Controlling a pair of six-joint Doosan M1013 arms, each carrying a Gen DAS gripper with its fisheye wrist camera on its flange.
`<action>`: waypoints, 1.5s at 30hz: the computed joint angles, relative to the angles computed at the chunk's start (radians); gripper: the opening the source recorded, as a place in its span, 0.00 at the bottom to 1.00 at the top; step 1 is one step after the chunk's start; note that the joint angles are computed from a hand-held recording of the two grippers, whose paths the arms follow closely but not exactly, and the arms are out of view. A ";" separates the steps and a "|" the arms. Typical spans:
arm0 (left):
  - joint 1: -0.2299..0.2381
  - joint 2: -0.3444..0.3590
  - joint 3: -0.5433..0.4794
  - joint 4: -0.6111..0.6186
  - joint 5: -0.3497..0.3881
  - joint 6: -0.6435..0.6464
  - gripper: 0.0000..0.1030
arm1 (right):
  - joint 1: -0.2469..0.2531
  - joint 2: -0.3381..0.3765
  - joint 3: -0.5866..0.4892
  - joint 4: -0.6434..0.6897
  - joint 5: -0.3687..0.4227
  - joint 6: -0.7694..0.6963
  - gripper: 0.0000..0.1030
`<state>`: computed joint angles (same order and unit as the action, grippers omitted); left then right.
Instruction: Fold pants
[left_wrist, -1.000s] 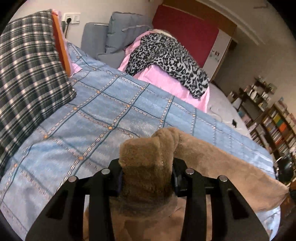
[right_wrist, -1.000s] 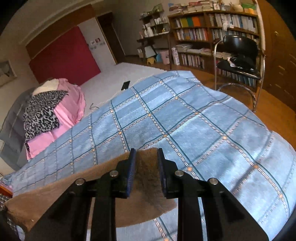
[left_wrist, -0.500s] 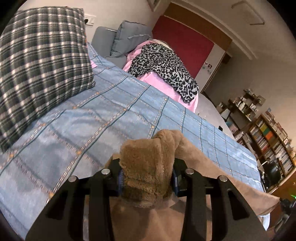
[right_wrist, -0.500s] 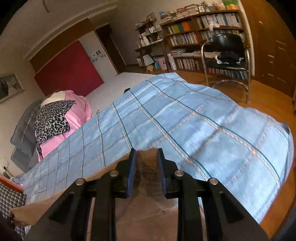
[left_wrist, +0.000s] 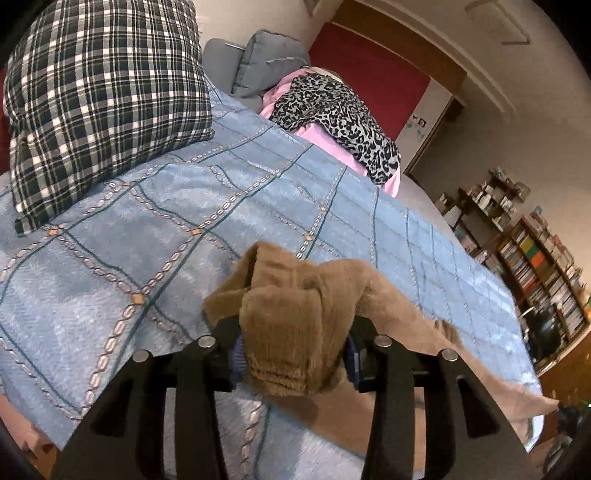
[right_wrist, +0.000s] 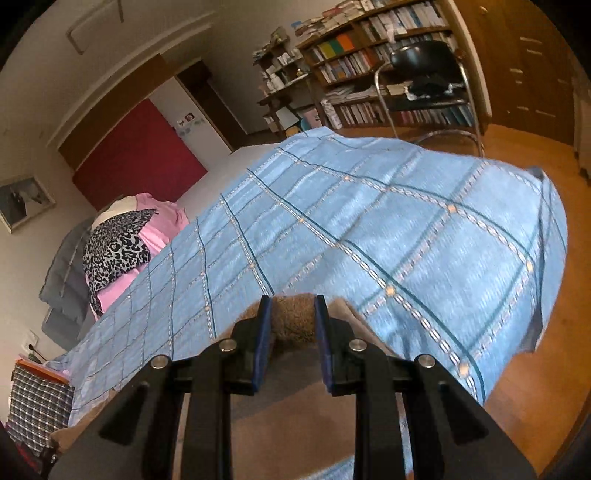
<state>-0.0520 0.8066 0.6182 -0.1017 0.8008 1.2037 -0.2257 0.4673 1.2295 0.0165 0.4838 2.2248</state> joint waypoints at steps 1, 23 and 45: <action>0.000 -0.006 0.013 0.007 -0.003 0.005 0.44 | 0.000 -0.006 0.014 -0.002 -0.005 0.004 0.22; -0.023 -0.062 0.137 0.337 0.118 0.078 0.74 | -0.019 -0.071 0.185 0.071 0.009 0.026 0.50; -0.073 -0.047 0.084 0.567 0.250 0.356 0.83 | 0.009 0.005 0.119 0.228 0.016 -0.073 0.28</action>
